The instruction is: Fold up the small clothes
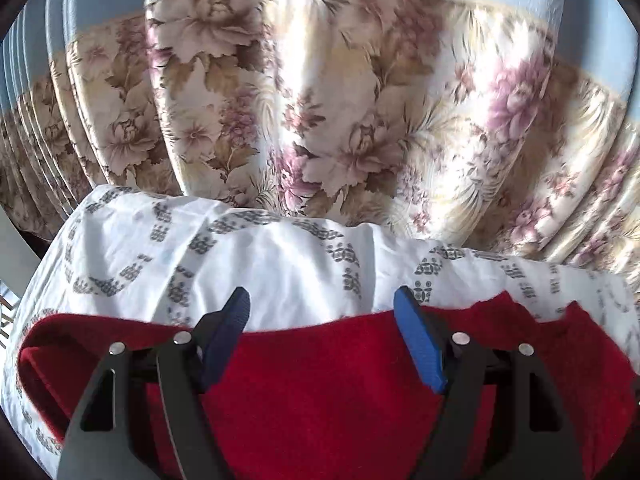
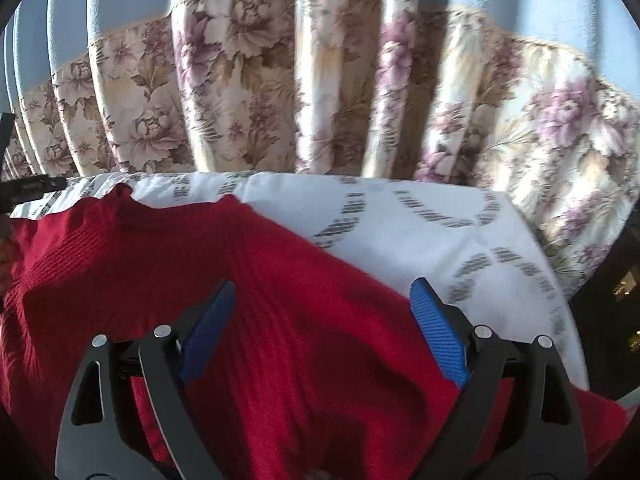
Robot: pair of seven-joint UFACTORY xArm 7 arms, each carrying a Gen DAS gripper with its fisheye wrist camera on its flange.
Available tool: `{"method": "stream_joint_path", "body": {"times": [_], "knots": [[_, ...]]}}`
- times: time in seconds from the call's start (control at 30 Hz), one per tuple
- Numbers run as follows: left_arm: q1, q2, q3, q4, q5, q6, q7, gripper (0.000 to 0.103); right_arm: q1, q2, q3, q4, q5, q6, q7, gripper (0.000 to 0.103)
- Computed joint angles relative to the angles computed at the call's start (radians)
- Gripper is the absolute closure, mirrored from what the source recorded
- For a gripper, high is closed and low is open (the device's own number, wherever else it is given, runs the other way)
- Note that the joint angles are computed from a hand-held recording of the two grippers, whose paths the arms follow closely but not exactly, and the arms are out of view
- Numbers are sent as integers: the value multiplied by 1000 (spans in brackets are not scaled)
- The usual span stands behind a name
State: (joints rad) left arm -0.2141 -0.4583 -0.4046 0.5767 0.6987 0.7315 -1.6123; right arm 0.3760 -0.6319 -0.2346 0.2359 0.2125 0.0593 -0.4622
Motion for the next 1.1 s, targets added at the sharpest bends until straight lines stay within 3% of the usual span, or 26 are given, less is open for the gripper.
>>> {"method": "stream_joint_path", "body": {"times": [0.07,0.2,0.33,0.43,0.53,0.6,0.73,0.83,0.87,0.9,0.93,0.97,1.1], "knots": [[-47,-74,5,-45,-49,12,30,26,-92,-67,3,-26,-38,28,-32,13],[-154,-225,-59,-122,-162,100,72,26,-310,-199,-38,-75,-109,101,-142,11],[-263,-344,-126,-170,-282,190,68,25,-488,-276,-160,-68,-117,222,-276,10],[-344,-417,-173,-187,-365,266,42,25,-579,-269,-247,-40,-94,284,-356,9],[-421,-479,-213,-186,-440,340,7,25,-630,-234,-326,2,-56,343,-421,9],[-461,-508,-229,-185,-477,364,-13,19,-644,-207,-350,21,-30,385,-450,9],[-497,-522,-274,-154,-517,447,-49,18,-618,-131,-367,42,35,422,-502,10],[-515,-537,-276,-155,-538,463,-73,18,-576,-44,-357,79,104,449,-505,23],[-517,-541,-280,-151,-539,473,-79,18,-566,-25,-355,96,124,481,-511,37],[-515,-540,-285,-143,-536,483,-82,18,-565,-4,-335,110,129,521,-508,72],[-513,-536,-288,-134,-533,492,-80,18,-580,0,-302,111,125,528,-505,89],[-509,-531,-292,-123,-528,500,-77,18,-595,-16,-273,105,126,538,-506,97],[-501,-521,-299,-101,-514,508,-65,18,-629,-118,-234,135,187,723,-515,97]]}}
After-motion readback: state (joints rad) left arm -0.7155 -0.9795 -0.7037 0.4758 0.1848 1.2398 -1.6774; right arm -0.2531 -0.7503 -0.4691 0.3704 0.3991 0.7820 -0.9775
